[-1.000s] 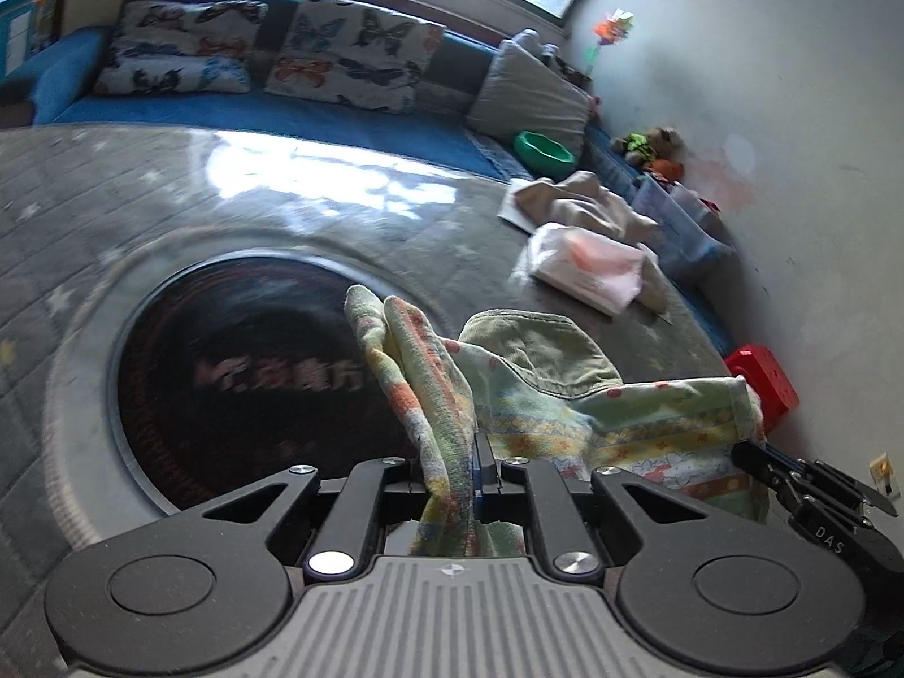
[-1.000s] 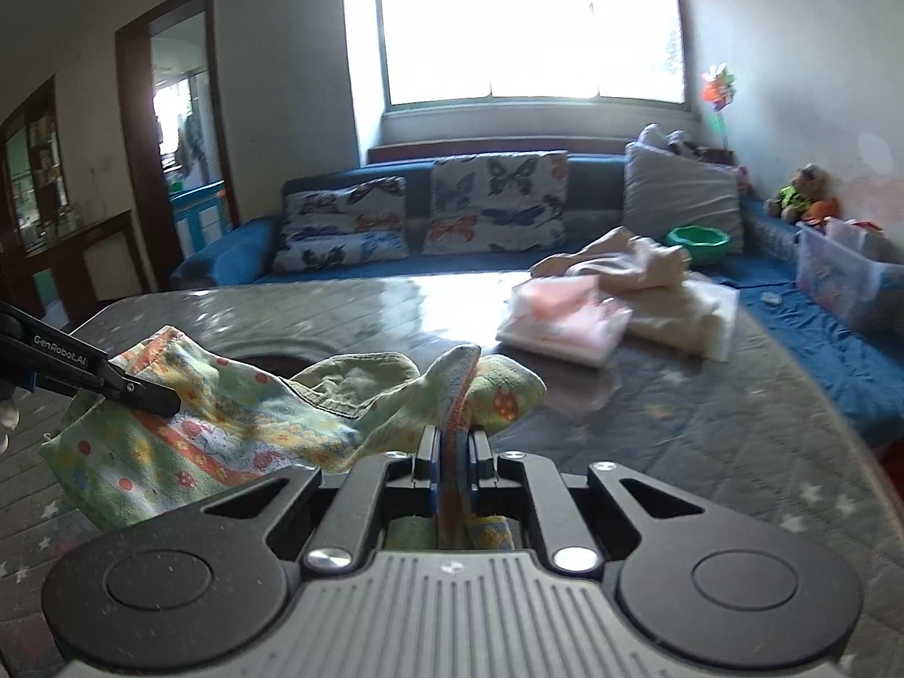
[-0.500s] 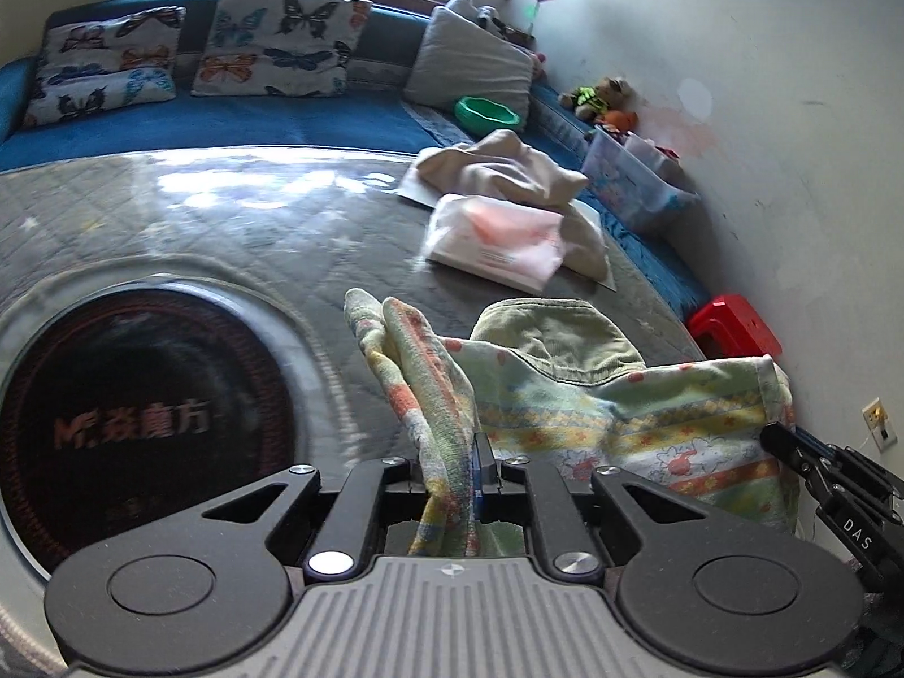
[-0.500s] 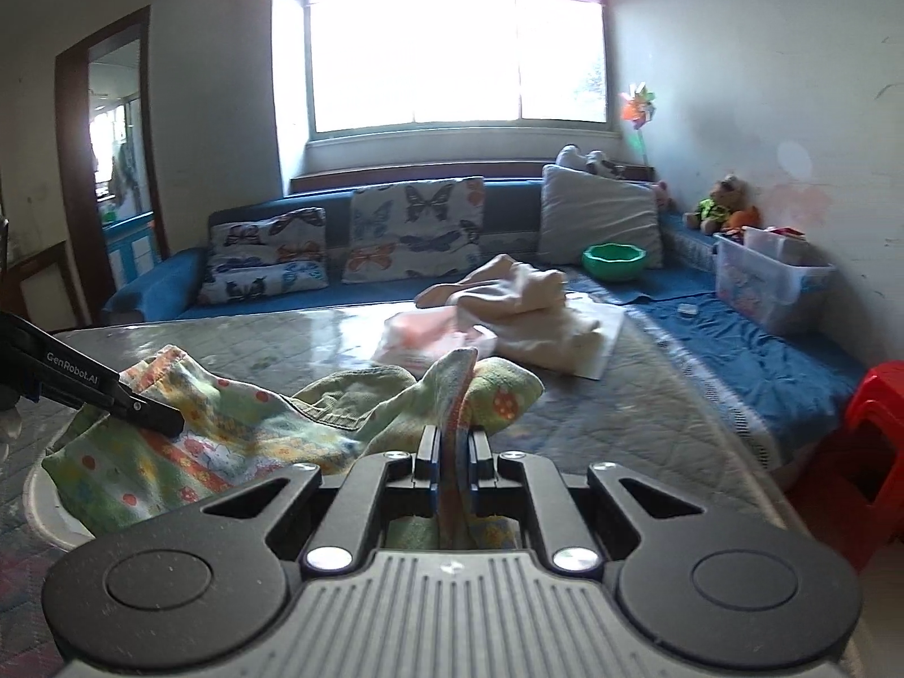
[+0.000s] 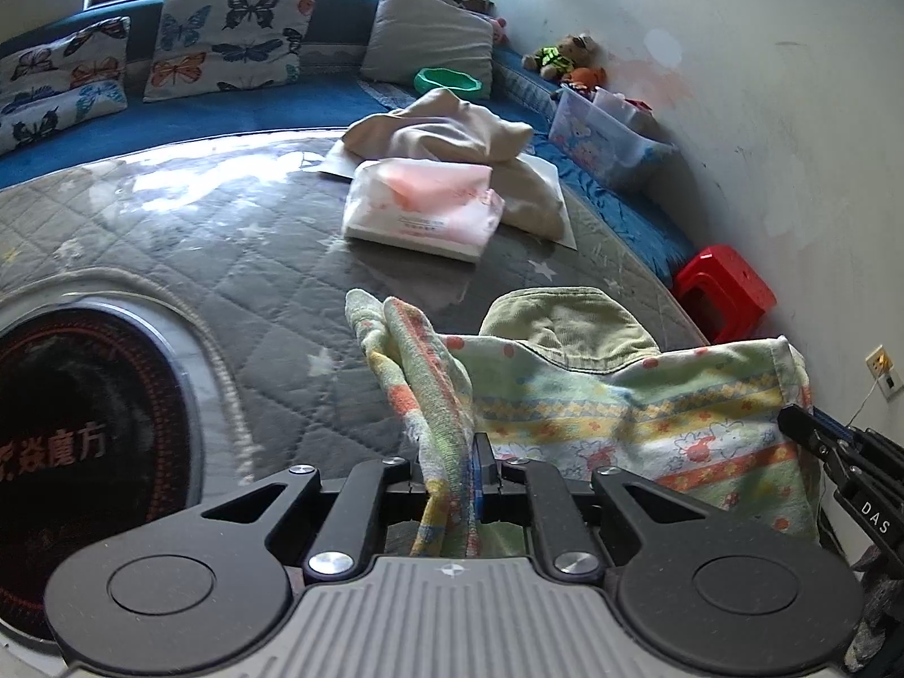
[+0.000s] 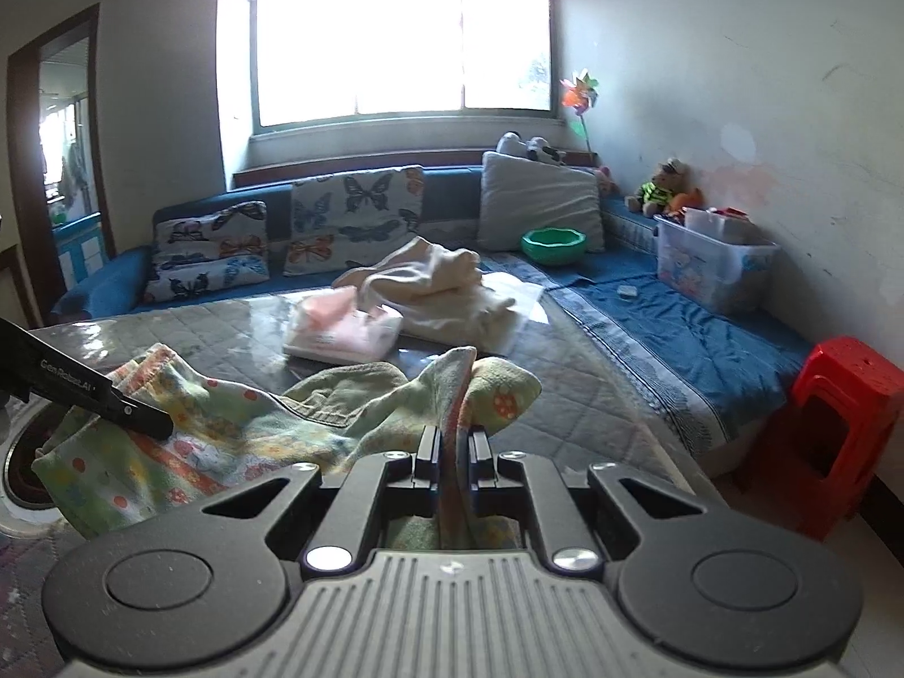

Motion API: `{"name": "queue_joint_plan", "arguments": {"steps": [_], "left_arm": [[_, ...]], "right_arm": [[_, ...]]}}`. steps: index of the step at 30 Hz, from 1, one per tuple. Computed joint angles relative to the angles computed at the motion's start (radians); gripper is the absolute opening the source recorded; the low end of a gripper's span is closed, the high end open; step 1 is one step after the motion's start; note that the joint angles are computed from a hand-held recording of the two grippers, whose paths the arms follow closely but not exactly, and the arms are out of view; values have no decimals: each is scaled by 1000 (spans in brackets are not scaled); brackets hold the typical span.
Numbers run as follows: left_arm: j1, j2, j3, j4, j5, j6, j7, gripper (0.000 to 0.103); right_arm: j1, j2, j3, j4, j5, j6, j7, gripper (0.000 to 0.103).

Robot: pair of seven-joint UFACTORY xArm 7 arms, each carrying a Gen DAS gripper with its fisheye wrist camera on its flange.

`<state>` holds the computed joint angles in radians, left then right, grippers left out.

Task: Fold clothes
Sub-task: 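Lift the held edge and fold it over the bundle with both grippers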

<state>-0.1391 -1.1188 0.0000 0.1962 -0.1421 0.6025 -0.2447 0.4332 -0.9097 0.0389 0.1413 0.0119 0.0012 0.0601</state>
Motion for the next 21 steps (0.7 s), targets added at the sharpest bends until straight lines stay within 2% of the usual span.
{"name": "queue_joint_plan", "arguments": {"steps": [11, 21], "left_arm": [[-43, 91, -24, 0, -2, -71, -18, 12], [-33, 64, -37, -2, 25, -46, -32, 12]], "right_arm": [[-44, 37, -14, -36, -5, -30, -5, 8], [-11, -4, -58, -57, 6, -11, -25, 8]]}}
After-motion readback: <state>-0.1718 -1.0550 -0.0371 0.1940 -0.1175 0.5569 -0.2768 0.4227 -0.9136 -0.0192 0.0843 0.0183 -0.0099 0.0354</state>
